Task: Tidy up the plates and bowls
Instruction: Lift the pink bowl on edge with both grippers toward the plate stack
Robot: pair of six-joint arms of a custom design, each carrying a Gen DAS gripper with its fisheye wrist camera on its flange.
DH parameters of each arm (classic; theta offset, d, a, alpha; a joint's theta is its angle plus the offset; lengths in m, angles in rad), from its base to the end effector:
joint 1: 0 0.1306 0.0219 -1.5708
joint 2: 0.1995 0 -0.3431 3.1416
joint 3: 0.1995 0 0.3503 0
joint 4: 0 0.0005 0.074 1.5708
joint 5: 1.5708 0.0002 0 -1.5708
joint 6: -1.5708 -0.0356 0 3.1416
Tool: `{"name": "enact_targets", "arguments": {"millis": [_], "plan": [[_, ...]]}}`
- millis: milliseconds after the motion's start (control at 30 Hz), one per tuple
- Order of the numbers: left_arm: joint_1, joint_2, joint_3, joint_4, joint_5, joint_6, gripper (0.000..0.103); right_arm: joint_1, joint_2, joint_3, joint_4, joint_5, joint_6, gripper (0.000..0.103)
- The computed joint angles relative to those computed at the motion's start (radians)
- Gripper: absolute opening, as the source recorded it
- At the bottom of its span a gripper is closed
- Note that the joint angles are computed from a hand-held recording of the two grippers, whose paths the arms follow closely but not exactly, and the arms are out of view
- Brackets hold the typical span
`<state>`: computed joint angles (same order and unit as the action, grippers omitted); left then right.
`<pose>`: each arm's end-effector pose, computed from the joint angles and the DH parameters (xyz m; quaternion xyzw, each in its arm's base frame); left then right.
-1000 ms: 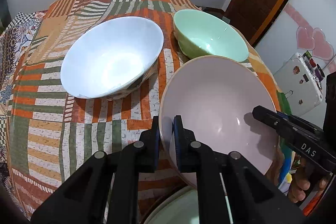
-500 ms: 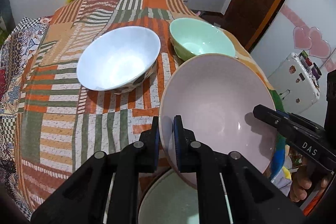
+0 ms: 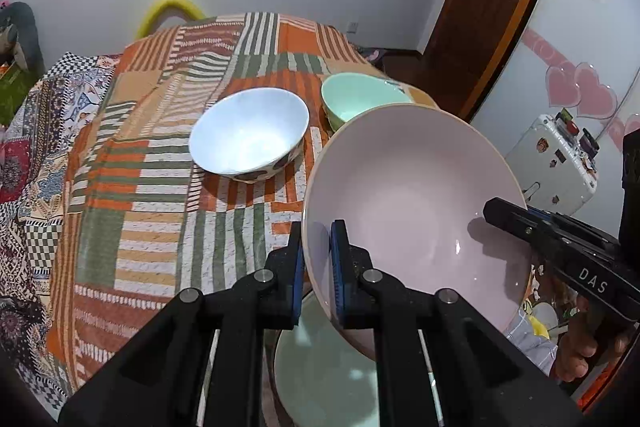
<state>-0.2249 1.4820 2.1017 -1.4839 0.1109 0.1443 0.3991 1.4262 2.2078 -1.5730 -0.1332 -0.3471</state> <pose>0.4044 -0.0971 0.5917 0.0569 0.9353 -0.1145 0.3300 0.3356 0.1461 0.6421 -0.0493 0.9220 0.1955 0.3305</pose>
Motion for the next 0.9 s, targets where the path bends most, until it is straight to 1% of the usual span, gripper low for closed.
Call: {"name": "enact_targets", "arguments": {"millis": [267,533,667,900], "plan": [[0.025,-0.094,-0.055,0.007,-0.009,0.005,0.011,0.059,-0.01,0.017,0.003,0.029,-0.004,0.017],[0.075,-0.174,-0.102,-0.011,-0.025,0.005,0.011,0.126,-0.012,0.021,0.017,0.034,-0.013,0.017],[0.111,-0.22,-0.138,-0.016,-0.036,0.006,0.011,0.164,-0.014,0.007,0.035,0.021,-0.026,0.018],[0.201,-0.277,-0.199,-0.025,-0.027,0.003,0.011,0.236,0.019,0.022,0.044,0.009,-0.039,0.018]]}}
